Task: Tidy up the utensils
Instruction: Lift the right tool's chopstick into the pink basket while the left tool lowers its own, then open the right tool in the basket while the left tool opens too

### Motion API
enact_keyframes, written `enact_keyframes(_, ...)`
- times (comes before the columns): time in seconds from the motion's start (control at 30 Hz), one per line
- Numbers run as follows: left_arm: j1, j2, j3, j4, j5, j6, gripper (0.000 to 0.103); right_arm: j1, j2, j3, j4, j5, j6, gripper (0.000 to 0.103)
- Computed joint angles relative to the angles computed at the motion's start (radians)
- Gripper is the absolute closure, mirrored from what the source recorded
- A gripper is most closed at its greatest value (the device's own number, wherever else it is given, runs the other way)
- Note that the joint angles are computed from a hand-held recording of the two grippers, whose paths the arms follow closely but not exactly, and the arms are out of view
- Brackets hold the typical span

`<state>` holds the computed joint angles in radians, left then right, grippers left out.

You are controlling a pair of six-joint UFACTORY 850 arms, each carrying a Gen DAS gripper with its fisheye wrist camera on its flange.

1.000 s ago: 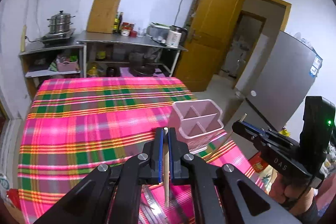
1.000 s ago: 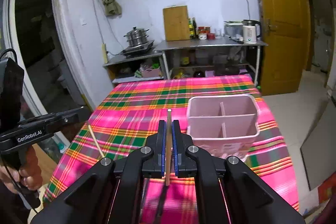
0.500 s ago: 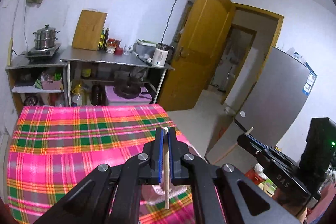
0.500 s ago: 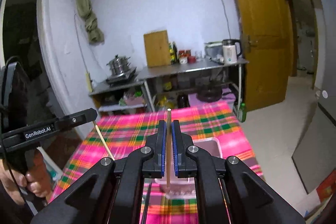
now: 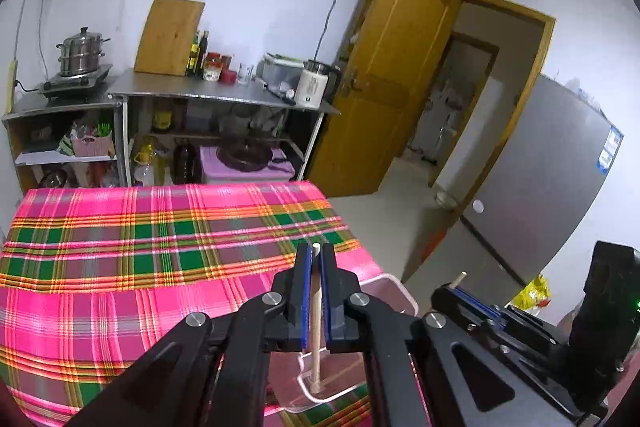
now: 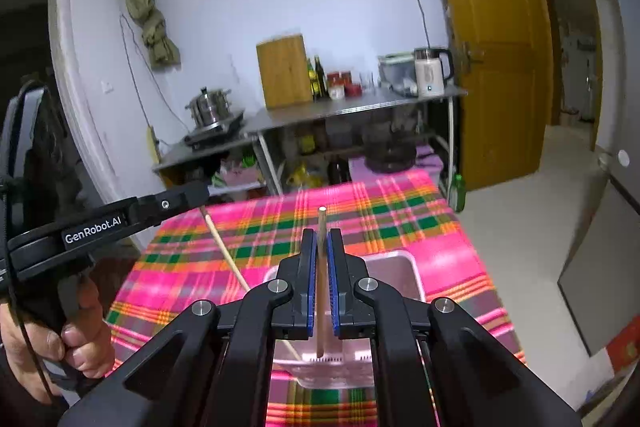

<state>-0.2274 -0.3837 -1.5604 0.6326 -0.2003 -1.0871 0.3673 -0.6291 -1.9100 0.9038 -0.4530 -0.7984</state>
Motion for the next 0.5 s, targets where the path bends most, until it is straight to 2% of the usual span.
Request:
enact_keyframes(0.2, 0.002, -0.010, 0.020, -0.039, -0.001, 0.039, 0.098, 0.003, -0.043, -0.018, -0.073, -0.035, 0.066, 0.097)
enact_keyframes(0.3, 0.005, 0.003, 0.038, -0.040, 0.006, 0.037, 0.091, 0.001, -0.047, -0.017, -0.093, -0.047, 0.087, 0.097)
enact_keyframes(0.4, 0.002, 0.037, 0.071, 0.084, 0.017, -0.083, 0.084, -0.002, -0.034, 0.000, -0.116, -0.031, 0.103, 0.097)
enact_keyframes(0.5, -0.005, 0.079, 0.111, 0.244, 0.013, -0.238, 0.081, -0.006, -0.006, 0.033, -0.092, -0.009, 0.077, 0.090)
